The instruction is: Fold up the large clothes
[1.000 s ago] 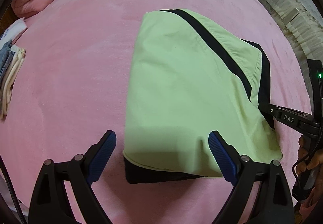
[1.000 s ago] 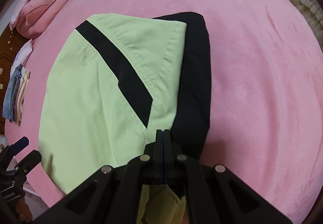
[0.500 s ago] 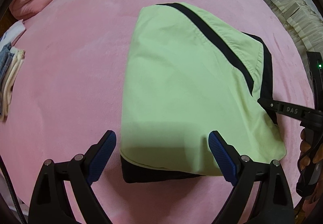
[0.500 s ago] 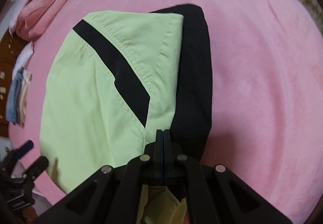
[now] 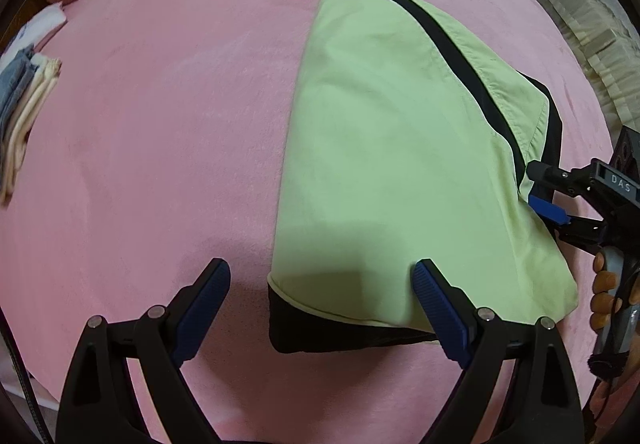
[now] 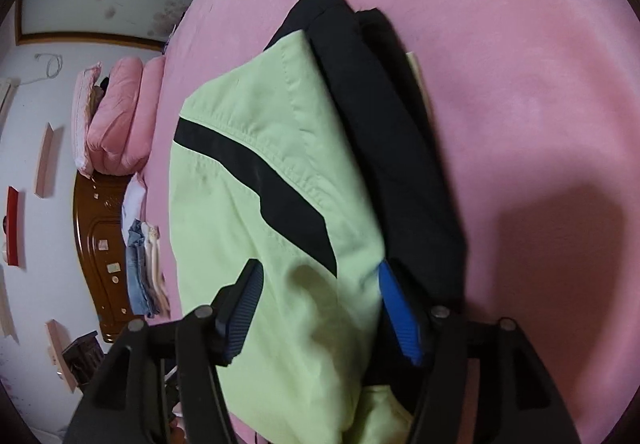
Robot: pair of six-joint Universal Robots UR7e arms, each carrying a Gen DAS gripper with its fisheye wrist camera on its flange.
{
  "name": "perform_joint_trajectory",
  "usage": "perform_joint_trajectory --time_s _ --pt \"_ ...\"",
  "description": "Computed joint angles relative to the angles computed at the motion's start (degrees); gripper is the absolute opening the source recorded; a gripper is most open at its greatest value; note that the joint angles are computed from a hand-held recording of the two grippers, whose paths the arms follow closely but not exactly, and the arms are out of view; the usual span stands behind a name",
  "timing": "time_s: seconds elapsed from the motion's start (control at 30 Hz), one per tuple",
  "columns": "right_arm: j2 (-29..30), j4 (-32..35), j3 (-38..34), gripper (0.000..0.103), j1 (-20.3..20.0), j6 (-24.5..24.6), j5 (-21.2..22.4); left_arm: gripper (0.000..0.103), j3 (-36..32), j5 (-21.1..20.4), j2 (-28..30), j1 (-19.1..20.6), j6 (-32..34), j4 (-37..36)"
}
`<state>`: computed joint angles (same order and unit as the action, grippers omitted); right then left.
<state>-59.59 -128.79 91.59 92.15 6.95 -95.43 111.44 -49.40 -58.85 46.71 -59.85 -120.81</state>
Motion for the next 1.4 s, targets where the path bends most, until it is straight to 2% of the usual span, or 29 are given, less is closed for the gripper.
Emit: perform_joint_trajectory --time_s 0.07,0.13,0.2,0.23,0.3,0.43,0.57,0.63,0.77,0.93,1.07,1.17,1.23,1.3,1.4 --pt "0.7 0.4 -0.7 0.062 0.1 -0.7 0.1 0.092 0.4 -0.3 -0.2 0.0 -0.5 -0.5" --pt "1.7 0.8 -1.3 0.049 0.6 -1.1 -0.3 0.092 0.2 -0.4 0.2 0.0 -0.6 -0.5" --pt "3.0 1.1 -2.0 0.011 1.8 -1.4 -3.4 0.092 0.4 -0.5 0.2 -0.3 -0.8 -0.2" --pt "2.9 1.0 -1.8 0.010 2.3 -1.4 -5.1 0.092 0.3 -0.5 0.2 -0.4 -0.7 -0.1" --pt "2.2 -1.3 -0.1 0.005 2.4 -1.7 -4.6 0.092 0.1 -0.5 0.5 -0.5 -0.6 0.2" --pt "-1.1 -7.0 3.9 0.003 3.2 -3.8 -6.6 0.092 -0.9 -0.7 1.3 -0.4 -0.2 1.2" --pt "-4.6 -10.7 6.4 0.001 3.2 -3.7 -6.3 0.092 -1.5 -0.7 1.6 -0.2 0.4 1.4" --pt "-6.6 -12.7 7.6 0.000 3.6 -3.8 -7.9 0.092 -1.7 -0.6 1.9 -0.2 1.0 1.0" --pt "-7.4 -11.9 6.7 0.000 4.4 -5.2 -11.0 0.092 -2.0 -1.1 2.4 -0.2 2.9 -0.4" --pt "-5.5 -11.3 6.3 0.000 4.9 -5.0 -17.7 0.092 -2.6 -1.3 3.1 -0.2 3.6 0.9" --pt "-1.3 -13.5 6.1 0.001 6.7 -5.3 -26.5 0.092 -2.6 -2.0 3.0 -0.3 3.1 1.8" --pt "0.5 -18.3 7.0 0.001 9.2 -6.6 -34.4 0.092 -1.6 -1.9 1.9 -0.9 2.3 2.4" --pt "1.5 -20.9 7.5 0.007 11.2 -6.7 -42.7 0.092 -1.2 -1.8 1.2 -1.4 1.8 3.0" --pt "0.6 -20.5 8.2 0.007 11.7 -4.5 -44.0 0.092 -0.6 -1.6 0.5 -1.9 1.3 3.8" --pt "-2.3 -16.6 9.2 0.008 12.1 1.2 -40.9 0.092 -1.3 -1.6 0.4 -2.6 0.4 6.8"
